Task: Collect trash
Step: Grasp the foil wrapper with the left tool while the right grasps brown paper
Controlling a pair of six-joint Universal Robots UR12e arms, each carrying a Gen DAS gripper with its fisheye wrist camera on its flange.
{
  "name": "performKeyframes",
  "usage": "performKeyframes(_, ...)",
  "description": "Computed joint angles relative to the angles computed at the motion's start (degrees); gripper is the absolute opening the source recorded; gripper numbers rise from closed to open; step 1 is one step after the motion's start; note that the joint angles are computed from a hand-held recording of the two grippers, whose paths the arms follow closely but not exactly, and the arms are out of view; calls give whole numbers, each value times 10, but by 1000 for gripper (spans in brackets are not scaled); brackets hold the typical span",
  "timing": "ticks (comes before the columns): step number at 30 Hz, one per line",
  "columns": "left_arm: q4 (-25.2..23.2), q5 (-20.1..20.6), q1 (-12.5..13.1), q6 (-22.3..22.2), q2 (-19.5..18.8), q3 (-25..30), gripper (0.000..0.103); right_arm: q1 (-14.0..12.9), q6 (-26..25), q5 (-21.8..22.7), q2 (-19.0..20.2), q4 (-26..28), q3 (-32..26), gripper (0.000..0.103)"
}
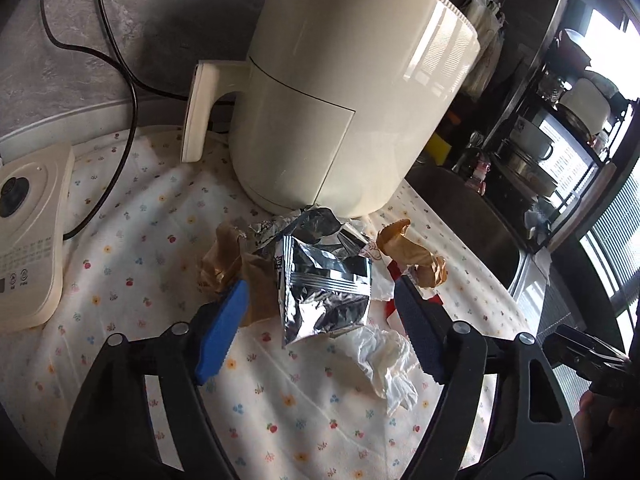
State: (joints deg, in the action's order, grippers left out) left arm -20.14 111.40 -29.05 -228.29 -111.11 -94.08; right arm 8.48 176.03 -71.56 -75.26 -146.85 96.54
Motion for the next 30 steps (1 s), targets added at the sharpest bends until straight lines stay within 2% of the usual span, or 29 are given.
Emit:
performKeyframes(3,9,-19,11,-6,0,-8,62,6,6,-15,5,2,-6,95)
performKeyframes(5,13,-48,20,-6,0,-12,44,10,9,-21,9,7,-12,95)
performKeyframes(8,33,-83,28,5,-1,-17,25,17,0,-26,15,16,-22,95)
performKeyframes(9,40,-85,27,10,-1,-18,22,19,-5,-27,17,18,-26,95)
performKeyframes(12,63,-89,25,21,4,-23,3,26,-14,-24,25,19,-40,95)
performKeyframes(17,81,-69,21,15,25,-45,3,41,-35,-9,42,7,-62,95)
performKeyframes(20,85,-47,18,2,39,-60,3,50,-49,-3,55,15,-78,91)
performKeyframes(25,83,-7,9,-28,65,-87,3,66,-86,-12,81,27,-106,76)
performKeyframes(29,68,17,0,-55,79,-103,3,74,-111,-10,101,47,-126,69)
performKeyframes(30,64,24,-2,-63,82,-106,3,76,-119,-12,106,61,-132,59)
